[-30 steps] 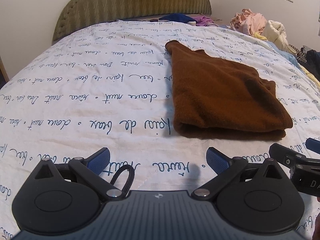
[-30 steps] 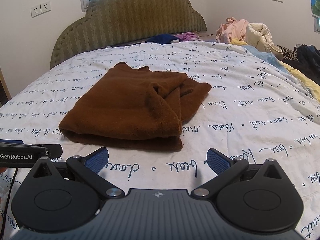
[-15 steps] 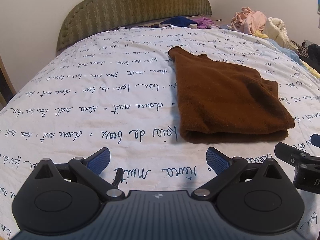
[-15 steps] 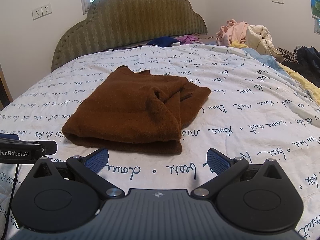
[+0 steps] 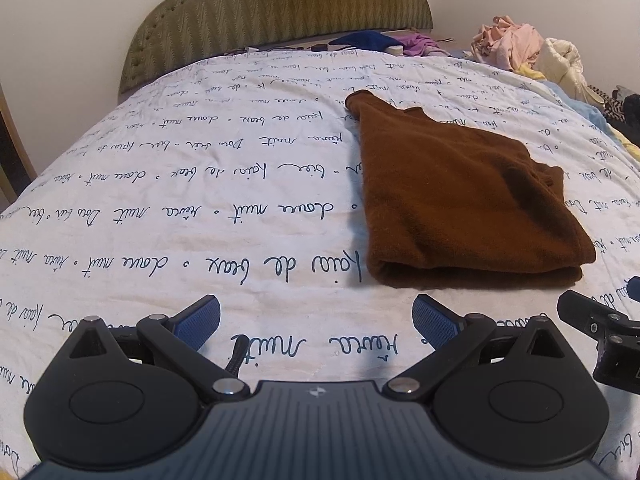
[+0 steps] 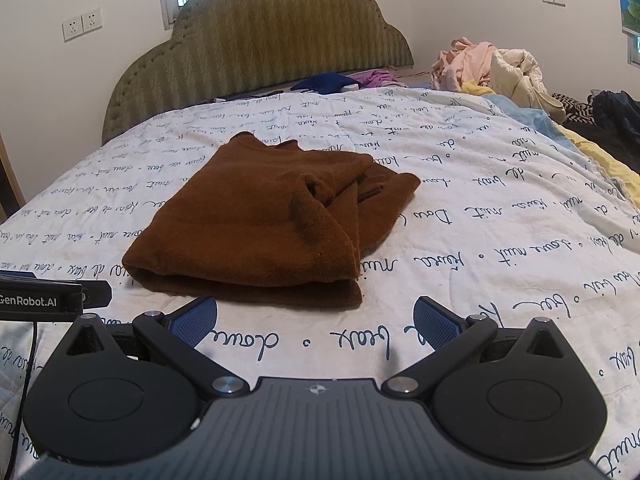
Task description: Fold small clothes
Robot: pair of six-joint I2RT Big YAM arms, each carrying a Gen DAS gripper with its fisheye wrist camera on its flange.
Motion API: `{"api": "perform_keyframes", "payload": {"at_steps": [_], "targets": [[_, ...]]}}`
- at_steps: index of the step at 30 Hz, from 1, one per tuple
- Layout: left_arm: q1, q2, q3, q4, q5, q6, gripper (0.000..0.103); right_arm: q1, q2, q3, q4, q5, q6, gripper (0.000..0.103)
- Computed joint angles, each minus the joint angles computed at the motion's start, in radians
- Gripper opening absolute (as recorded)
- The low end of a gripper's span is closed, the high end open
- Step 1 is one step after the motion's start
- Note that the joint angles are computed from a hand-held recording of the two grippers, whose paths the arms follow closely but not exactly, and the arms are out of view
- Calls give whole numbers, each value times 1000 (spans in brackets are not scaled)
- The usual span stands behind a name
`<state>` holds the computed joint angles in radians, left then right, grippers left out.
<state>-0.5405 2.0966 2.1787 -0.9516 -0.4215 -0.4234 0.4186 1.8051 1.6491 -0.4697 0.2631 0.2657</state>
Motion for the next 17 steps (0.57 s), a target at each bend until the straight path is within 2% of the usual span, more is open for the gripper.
{"api": "perform_keyframes", "payload": {"at_steps": [11,17], "targets": [[0,7,16,-21,2,-5,103,-1,1,4,-7,-4,2,103],[1,-10,-6,2,2,-6,103,-1,2,3,-6,-4,4,103]]}}
